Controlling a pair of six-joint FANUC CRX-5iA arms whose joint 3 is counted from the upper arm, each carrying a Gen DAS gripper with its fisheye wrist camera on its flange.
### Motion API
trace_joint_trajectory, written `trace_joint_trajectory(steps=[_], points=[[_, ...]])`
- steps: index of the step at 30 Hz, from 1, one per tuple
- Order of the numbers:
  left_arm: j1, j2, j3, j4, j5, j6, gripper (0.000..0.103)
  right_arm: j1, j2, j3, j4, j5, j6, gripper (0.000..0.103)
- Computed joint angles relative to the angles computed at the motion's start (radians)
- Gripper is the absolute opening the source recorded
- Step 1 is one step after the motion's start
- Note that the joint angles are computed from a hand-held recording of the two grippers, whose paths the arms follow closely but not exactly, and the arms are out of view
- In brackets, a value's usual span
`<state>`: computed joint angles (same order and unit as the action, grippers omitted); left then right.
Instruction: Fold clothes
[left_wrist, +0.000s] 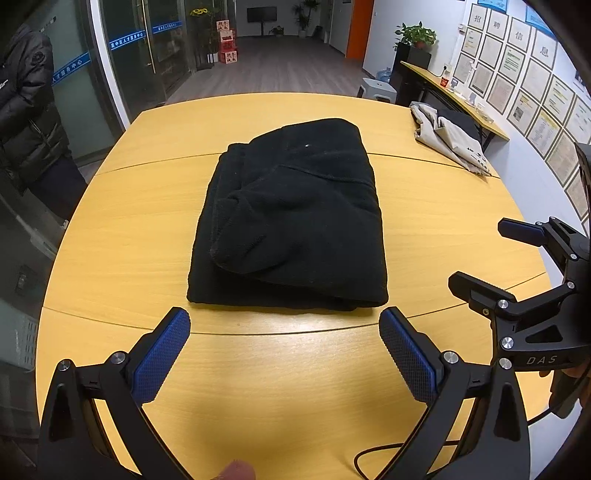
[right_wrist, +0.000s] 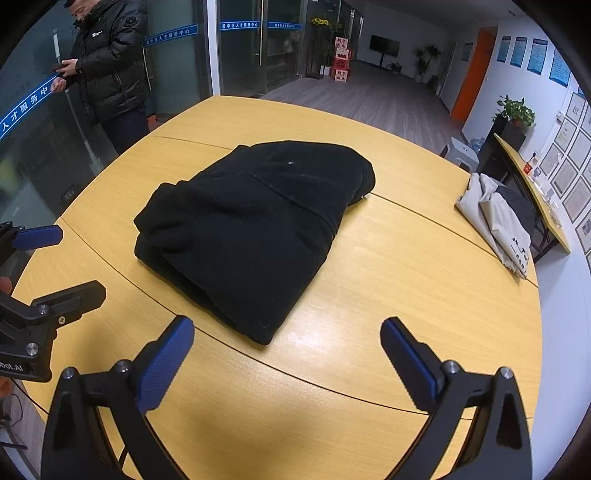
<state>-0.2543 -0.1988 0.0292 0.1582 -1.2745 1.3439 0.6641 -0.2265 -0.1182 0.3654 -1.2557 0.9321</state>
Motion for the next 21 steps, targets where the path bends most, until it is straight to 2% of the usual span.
trace_joint_trajectory(steps=[17, 21], points=[[-0.055, -0.009, 0.032, -0.083, -0.013, 0.065, 0.103, 0.014, -0.003, 0.006, 0.008, -0.037, -0.006, 0.103], [-0.07, -0.004, 0.052, -0.102, -0.037, 0.081, 0.103, 0.026, 0.0, 0.014, 0.018, -0.066, 0.0, 0.103]])
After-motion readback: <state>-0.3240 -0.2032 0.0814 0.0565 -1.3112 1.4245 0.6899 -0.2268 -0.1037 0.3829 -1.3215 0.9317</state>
